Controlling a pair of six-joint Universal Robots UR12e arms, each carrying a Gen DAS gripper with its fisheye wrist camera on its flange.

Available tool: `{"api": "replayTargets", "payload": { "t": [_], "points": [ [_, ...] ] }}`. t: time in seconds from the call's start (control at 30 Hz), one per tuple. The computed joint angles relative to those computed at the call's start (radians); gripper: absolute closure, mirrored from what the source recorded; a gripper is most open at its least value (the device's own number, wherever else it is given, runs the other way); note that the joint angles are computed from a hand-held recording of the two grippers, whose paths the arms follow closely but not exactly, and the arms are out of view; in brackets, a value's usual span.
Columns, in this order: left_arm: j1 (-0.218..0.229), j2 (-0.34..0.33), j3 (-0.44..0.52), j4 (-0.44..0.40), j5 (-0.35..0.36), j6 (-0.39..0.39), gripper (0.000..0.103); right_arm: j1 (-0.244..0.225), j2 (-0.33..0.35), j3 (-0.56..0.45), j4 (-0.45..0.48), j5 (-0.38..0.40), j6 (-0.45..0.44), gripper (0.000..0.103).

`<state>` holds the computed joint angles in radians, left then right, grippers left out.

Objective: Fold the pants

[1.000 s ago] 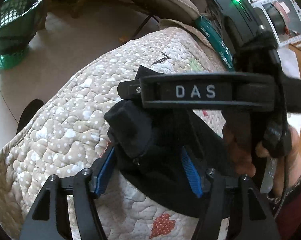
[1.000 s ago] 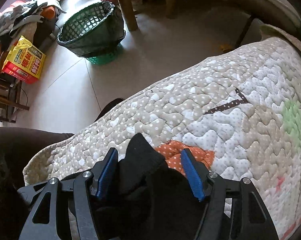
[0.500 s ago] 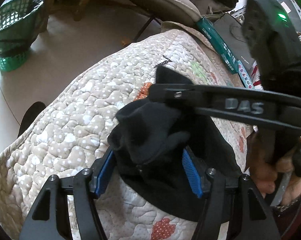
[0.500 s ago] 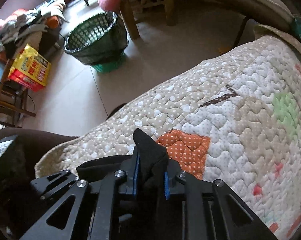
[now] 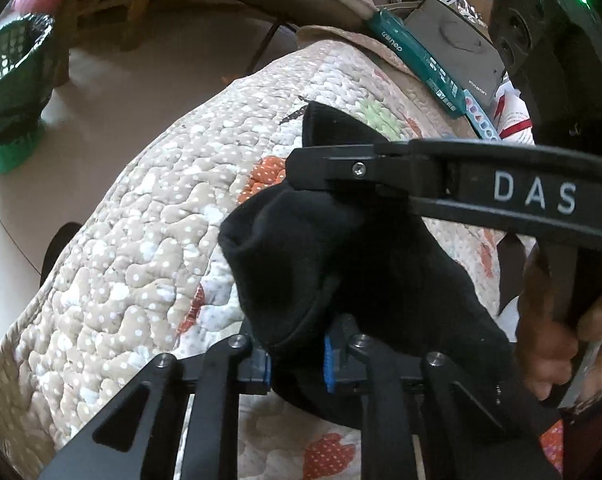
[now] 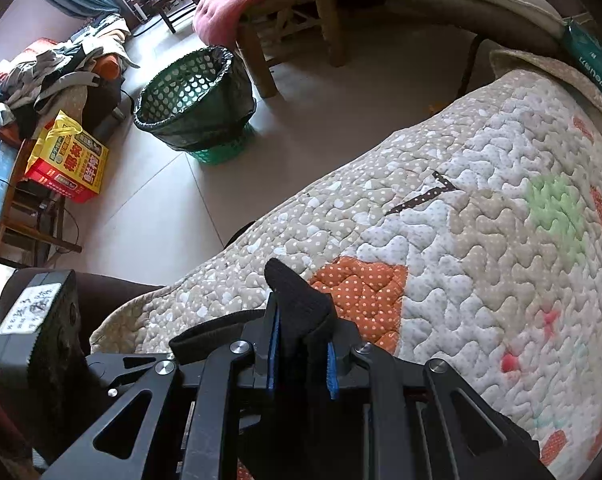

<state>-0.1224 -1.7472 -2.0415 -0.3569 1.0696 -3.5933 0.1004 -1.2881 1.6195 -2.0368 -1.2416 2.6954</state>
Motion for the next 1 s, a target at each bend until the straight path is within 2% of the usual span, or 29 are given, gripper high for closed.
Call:
{"api": "replayTargets", "payload": {
  "t": [0.13,0.3,0.4,0.53,0.77,0.83,0.87,1.0],
  "points": [
    [0.022,0.014,-0.011,0.023,-0.088,-0.025,0.087,-0.008,-0.015,0.015,-0.033,0.018,0.027,0.084],
    [0.013,0.022,0.004,0.032,-0.156,-0.022,0.087,-0.04,-0.064,0.054,-0.08,0.041,0.057,0.084],
    [-0.025,0.027,0.03,0.004,-0.137,0.018,0.087,-0.065,-0.097,0.079,-0.097,0.035,0.071,0.084],
    [-0.081,0.007,0.072,-0.025,-0.134,0.021,0.087,-0.109,-0.144,0.125,-0.117,0.012,0.09,0.084],
    [-0.194,-0.045,0.144,-0.091,-0.08,0.072,0.087,-0.235,-0.219,0.239,-0.159,0.013,0.148,0.082],
    [-0.223,-0.061,0.161,-0.12,-0.049,0.085,0.084,-0.269,-0.232,0.269,-0.164,0.008,0.17,0.076],
    [-0.232,-0.065,0.169,-0.14,-0.043,0.095,0.077,-0.281,-0.236,0.278,-0.162,0.008,0.18,0.073],
    [-0.239,-0.042,0.146,-0.18,-0.071,0.154,0.061,-0.349,-0.269,0.335,-0.187,0.004,0.234,0.041]
  ]
}}
